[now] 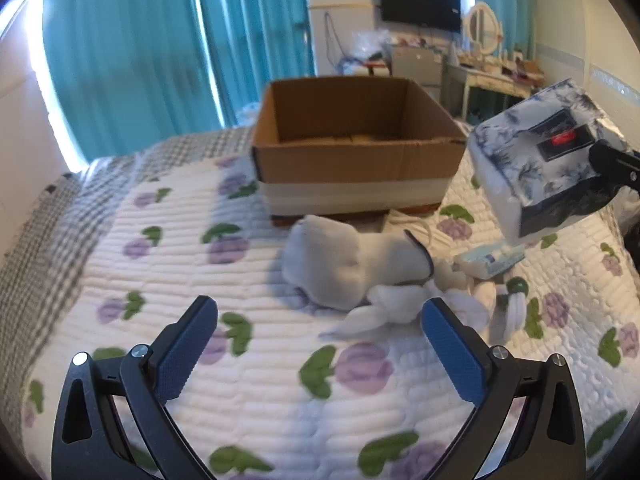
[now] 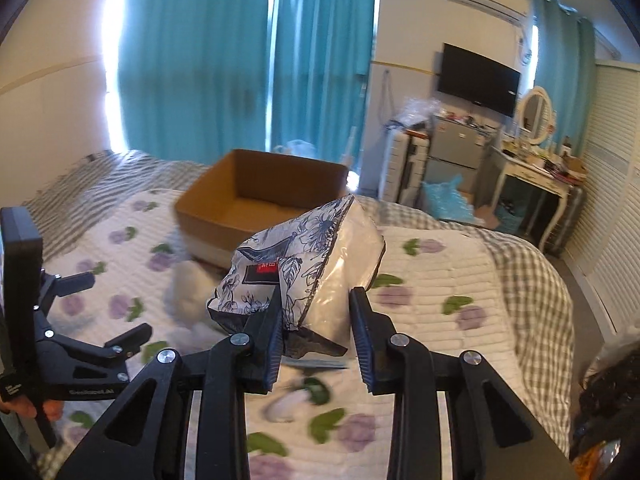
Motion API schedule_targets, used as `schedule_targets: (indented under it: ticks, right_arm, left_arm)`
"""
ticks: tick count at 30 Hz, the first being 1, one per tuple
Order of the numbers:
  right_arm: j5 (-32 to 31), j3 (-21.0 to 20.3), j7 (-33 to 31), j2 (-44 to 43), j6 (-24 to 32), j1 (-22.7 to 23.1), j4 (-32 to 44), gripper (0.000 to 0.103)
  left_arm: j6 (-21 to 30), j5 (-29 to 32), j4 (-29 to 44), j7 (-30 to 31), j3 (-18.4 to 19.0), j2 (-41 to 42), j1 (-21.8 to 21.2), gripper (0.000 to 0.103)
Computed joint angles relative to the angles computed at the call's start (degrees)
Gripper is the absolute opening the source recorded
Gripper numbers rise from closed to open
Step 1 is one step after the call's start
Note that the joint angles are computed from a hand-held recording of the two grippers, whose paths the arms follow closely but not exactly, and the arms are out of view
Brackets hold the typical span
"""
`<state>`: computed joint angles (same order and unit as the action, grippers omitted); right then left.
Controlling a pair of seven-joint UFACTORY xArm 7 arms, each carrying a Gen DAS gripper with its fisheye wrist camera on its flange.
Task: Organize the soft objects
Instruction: 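Lift the tissue pack with the right gripper while the left gripper grasps the white sock, then carry the tissue pack and sock into the cardboard box and open both grippers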
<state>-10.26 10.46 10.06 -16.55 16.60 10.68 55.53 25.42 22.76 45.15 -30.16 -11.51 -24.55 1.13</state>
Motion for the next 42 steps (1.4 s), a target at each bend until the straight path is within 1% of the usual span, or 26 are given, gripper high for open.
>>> schedule_targets:
  ticks: [3, 6, 7, 8, 12, 13, 15, 17, 18, 19, 20, 21, 23, 24, 25, 27, 28, 30, 33, 34, 35, 38, 40, 42]
  right_arm:
    - [-0.4, -1.0, -0.7, 2.9, -0.8, -0.9, 1.1, 0.03]
    - [0.4, -2.2, -2.0, 6.0, -1.5, -0.8, 2.5, 0.03]
    - [0.6, -2.4, -2.3, 7.2, -1.7, -0.8, 3.2, 0.03]
    - [0.7, -2.6, -2.6, 8.5, -2.0, -0.7, 3.9, 0.03]
    - [1.8, -3.5, -4.5, 11.6, -2.6, -0.1, 5.7, 0.03]
    - [2.2, -3.6, -4.9, 12.3, -2.6, 0.0, 6.1, 0.03]
    - [3.0, -3.9, -5.6, 13.1, -2.6, 0.3, 6.5, 0.03]
    - [4.1, -4.1, -6.5, 13.4, -2.8, 0.5, 6.4, 0.03]
    - [4.3, -4.1, -6.7, 13.5, -2.6, 0.6, 6.5, 0.03]
    - [4.0, -4.1, -6.5, 13.4, -2.5, 0.6, 6.4, 0.03]
    - [3.8, -4.1, -6.4, 13.1, -2.6, 0.7, 6.1, 0.03]
    - [4.0, -4.1, -6.7, 12.8, -2.6, 0.7, 5.9, 0.03]
    - [3.7, -4.0, -6.2, 12.2, -2.4, 0.7, 5.7, 0.03]
    - [3.2, -3.8, -5.6, 11.8, -2.3, 0.6, 5.5, 0.03]
    - [2.5, -3.6, -5.0, 11.1, -2.2, 0.5, 5.2, 0.03]
    - [1.7, -3.4, -4.0, 9.8, -2.1, 0.3, 4.5, 0.03]
    - [1.6, -3.3, -3.8, 9.0, -1.9, 0.3, 4.3, 0.03]
    - [0.9, -2.8, -3.1, 7.2, -1.6, 0.1, 3.7, 0.03]
    - [-0.1, -1.8, -2.0, 4.6, -0.8, 0.0, 3.6, 0.03]
    - [-0.5, -1.4, -1.7, 3.9, -0.5, -0.1, 3.7, 0.03]
    - [-1.1, -0.9, -1.3, 2.9, -0.3, -0.2, 3.9, 0.03]
    - [-2.6, 0.5, -0.1, 1.1, 0.6, -0.6, 4.9, 0.03]
    - [-3.1, 1.0, 0.4, 0.6, 1.5, -0.6, 6.1, 0.03]
    - [-3.5, 1.5, 0.6, 0.5, 1.9, -0.4, 7.7, 0.03]
  left_arm:
    - [-0.3, 0.6, 3.0, -0.1, -0.1, 4.9, 0.1, 0.103]
    - [-0.9, 3.4, 6.5, -2.0, 0.2, 9.7, 0.9, 0.102]
    - [-1.1, 4.3, 7.8, -2.5, 0.6, 11.5, 0.9, 0.097]
    - [-1.4, 4.7, 8.6, -2.5, 1.3, 12.9, 0.5, 0.096]
    - [-2.1, 4.7, 11.7, -0.1, 4.0, 17.9, -1.8, 0.096]
    - [-2.7, 3.2, 12.1, 1.9, 4.9, 19.0, -2.5, 0.095]
    - [-3.9, -0.4, 12.0, 5.0, 6.3, 19.7, -3.8, 0.081]
    - [-5.0, -7.6, 11.4, 11.0, 8.5, 20.0, -6.3, 0.068]
    - [-5.1, -8.7, 11.2, 12.1, 7.7, 19.8, -5.5, 0.062]
    - [-5.2, -7.8, 11.0, 11.9, 7.6, 19.6, -5.5, 0.054]
    - [-5.0, -5.6, 10.6, 10.9, 7.2, 19.0, -5.2, 0.049]
    - [-4.7, -4.7, 10.4, 10.6, 7.0, 18.5, -5.1, 0.047]
    - [-4.3, -6.8, 9.7, 11.6, 7.4, 17.2, -5.3, 0.043]
    - [-4.1, -8.6, 9.3, 12.4, 7.7, 16.2, -5.5, 0.042]
    - [-3.9, -8.6, 9.0, 12.1, 7.5, 15.5, -5.2, 0.041]
    - [-2.7, -6.8, 8.3, 10.8, 6.7, 13.3, -4.4, 0.04]
    - [-2.7, -6.6, 8.1, 11.1, 6.7, 12.7, -4.2, 0.04]
    - [-2.1, -7.9, 6.8, 13.0, 7.0, 9.5, -4.4, 0.04]
    - [-1.5, -8.4, 6.6, 14.8, 6.7, 6.9, -3.8, 0.04]
    - [-1.1, -7.7, 6.8, 14.2, 6.0, 5.8, -3.1, 0.04]
    - [-0.7, -7.9, 6.9, 14.7, 6.1, 4.9, -2.9, 0.04]
    - [-0.3, -9.8, 8.2, 17.2, 7.3, 3.5, -2.8, 0.04]
    - [0.6, -10.8, 10.0, 18.2, 7.3, 3.0, -2.6, 0.04]
    - [1.0, -9.8, 11.4, 18.3, 6.5, 2.9, -1.4, 0.04]
